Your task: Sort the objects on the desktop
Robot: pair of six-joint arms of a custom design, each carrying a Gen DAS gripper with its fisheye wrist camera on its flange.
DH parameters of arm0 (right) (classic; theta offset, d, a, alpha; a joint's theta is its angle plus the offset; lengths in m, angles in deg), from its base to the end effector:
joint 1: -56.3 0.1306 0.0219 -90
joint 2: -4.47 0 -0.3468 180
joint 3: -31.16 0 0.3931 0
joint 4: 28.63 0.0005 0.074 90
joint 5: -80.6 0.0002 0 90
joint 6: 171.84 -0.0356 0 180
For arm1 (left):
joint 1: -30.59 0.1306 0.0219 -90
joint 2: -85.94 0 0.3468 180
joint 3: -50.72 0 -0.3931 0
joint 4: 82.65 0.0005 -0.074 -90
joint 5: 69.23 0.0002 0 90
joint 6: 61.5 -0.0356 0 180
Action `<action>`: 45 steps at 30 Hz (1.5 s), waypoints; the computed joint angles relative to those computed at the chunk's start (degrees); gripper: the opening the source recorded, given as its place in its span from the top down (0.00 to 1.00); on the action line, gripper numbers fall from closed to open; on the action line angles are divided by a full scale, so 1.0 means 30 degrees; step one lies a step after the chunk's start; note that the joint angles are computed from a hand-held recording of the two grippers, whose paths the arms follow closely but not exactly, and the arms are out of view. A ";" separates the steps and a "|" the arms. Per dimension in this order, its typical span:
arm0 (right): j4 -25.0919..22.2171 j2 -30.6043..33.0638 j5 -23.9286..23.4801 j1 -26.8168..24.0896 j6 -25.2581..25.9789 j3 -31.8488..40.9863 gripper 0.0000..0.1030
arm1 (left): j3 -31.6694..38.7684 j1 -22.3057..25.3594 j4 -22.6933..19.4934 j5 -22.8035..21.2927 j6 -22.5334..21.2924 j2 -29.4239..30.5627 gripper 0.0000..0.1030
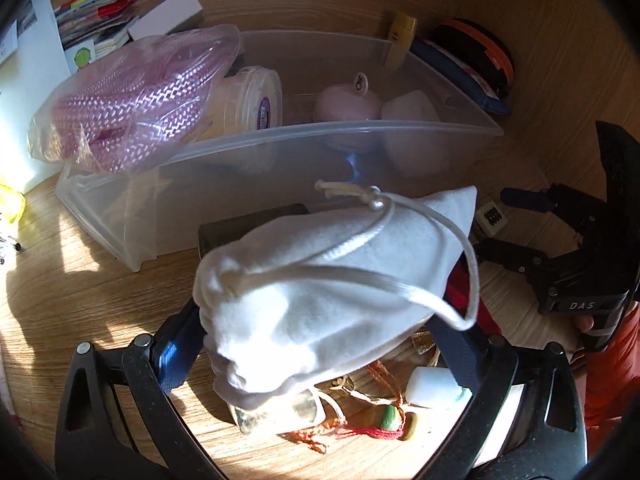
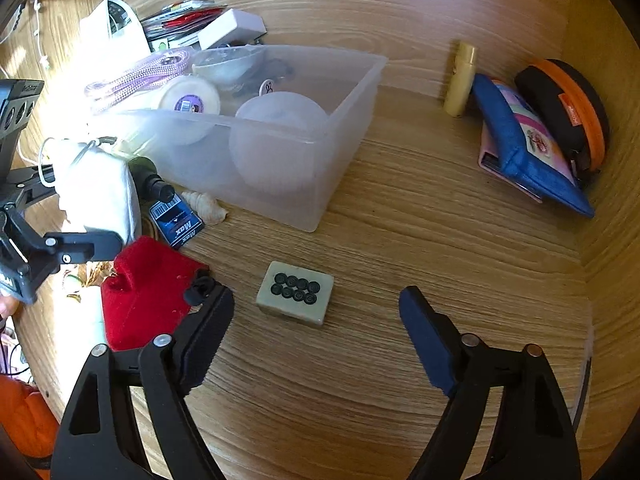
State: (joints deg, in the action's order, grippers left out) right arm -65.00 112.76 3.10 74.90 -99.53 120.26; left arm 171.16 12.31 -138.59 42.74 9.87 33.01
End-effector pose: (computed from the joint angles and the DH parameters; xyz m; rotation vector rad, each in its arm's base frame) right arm 0.5365 0.1719 0.2409 0.0651 2.5060 -0.0189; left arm 0.6324 -0.2234 0.2668 0.9468 2.4452 -0.5065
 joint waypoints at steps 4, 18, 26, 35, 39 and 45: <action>-0.0138 0.0021 -0.0243 -0.0180 -0.0158 0.0158 0.33 | 0.0332 0.0086 0.0055 0.0419 0.0430 0.0337 0.01; -0.0285 0.0126 -0.0575 -0.0375 0.0212 0.0667 0.70 | 0.0205 0.0330 0.0668 0.1646 0.0911 0.0314 0.37; 0.0452 -0.0371 -0.0507 -0.0342 0.0359 0.0152 0.70 | -0.1409 0.0649 0.1847 0.1564 0.0678 -0.0926 0.59; 0.1076 -0.1127 -0.0298 -0.0238 -0.0030 -0.0485 0.70 | -0.1951 0.1173 0.2426 0.1944 0.1415 -0.1456 0.67; 0.1300 -0.1251 -0.0128 -0.0165 -0.0080 -0.0535 0.70 | -0.2259 0.1421 0.3040 0.1982 0.1928 -0.1871 0.69; 0.1767 -0.1566 0.0037 -0.0068 0.0096 -0.0571 0.70 | -0.2631 0.1615 0.3853 0.2063 0.2213 -0.2447 0.70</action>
State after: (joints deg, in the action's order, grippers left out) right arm -59.70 108.06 3.22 74.69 -99.24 118.55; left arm 163.27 17.16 -127.03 48.93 16.51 25.67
